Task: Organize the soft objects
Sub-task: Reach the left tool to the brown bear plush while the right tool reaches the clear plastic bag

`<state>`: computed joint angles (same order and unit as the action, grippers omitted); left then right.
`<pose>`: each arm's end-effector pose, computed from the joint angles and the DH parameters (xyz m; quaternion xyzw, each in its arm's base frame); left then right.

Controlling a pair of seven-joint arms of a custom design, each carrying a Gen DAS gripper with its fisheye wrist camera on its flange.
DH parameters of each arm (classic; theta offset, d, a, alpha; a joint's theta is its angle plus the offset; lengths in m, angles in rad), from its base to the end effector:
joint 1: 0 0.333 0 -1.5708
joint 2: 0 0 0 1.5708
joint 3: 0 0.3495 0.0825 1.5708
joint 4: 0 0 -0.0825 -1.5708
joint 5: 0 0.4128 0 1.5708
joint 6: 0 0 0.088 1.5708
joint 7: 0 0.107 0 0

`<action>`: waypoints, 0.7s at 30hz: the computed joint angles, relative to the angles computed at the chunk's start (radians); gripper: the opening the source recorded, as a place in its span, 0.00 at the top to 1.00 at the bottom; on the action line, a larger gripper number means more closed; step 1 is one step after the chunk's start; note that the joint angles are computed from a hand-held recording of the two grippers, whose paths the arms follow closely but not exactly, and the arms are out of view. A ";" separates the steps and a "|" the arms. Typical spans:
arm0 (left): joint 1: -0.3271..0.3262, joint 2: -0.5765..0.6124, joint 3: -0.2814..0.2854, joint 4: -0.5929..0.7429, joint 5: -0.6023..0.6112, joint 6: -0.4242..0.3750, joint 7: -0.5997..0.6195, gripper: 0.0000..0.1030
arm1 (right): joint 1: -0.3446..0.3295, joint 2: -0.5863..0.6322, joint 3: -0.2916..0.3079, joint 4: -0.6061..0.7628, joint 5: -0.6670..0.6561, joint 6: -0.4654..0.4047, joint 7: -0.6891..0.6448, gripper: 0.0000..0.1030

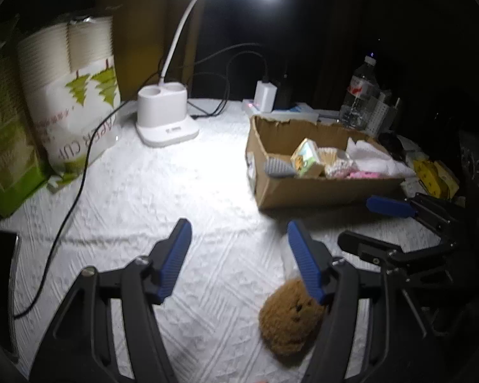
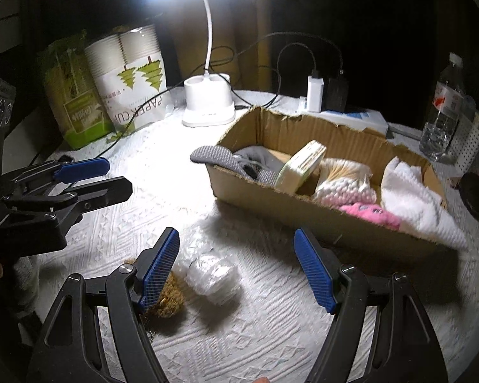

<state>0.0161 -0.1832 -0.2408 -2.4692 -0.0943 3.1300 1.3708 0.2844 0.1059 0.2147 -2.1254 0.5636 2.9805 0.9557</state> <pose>0.5099 -0.1124 0.4752 -0.6628 0.6282 -0.3420 0.2218 0.5691 0.2638 0.4574 -0.8135 0.4389 -0.1602 0.3463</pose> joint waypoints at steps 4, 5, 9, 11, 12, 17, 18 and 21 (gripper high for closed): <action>-0.048 -0.008 0.042 -0.024 -0.050 0.001 0.037 0.29 | 0.001 0.012 0.007 -0.009 -0.001 0.002 0.009 0.25; -0.072 -0.009 0.062 -0.030 -0.075 0.004 0.057 0.28 | -0.002 0.014 0.011 -0.011 0.004 0.001 0.004 0.25; -0.065 -0.013 0.055 -0.045 -0.101 0.005 0.066 0.27 | -0.009 0.029 0.024 -0.010 0.017 -0.003 0.000 0.25; -0.070 -0.013 0.058 -0.053 -0.115 0.007 0.072 0.27 | -0.014 0.036 0.031 -0.008 0.027 -0.004 -0.004 0.25; -0.067 -0.013 0.055 -0.056 -0.118 0.006 0.071 0.27 | -0.017 0.042 0.034 -0.004 0.030 -0.011 -0.003 0.26; -0.080 -0.014 0.056 -0.067 -0.139 -0.005 0.081 0.27 | -0.033 0.063 0.052 0.015 0.059 -0.045 -0.025 0.38; -0.083 -0.014 0.056 -0.069 -0.143 -0.007 0.082 0.27 | -0.038 0.066 0.058 0.019 0.075 -0.052 -0.041 0.40; -0.102 -0.011 0.062 -0.067 -0.160 -0.013 0.089 0.27 | -0.045 0.063 0.071 0.021 0.129 -0.064 -0.093 0.53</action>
<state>-0.0858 -0.1943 -0.1787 -2.5358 -0.2546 3.1175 1.4595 0.2390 0.1691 0.2856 -2.1043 0.6931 2.9165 0.8623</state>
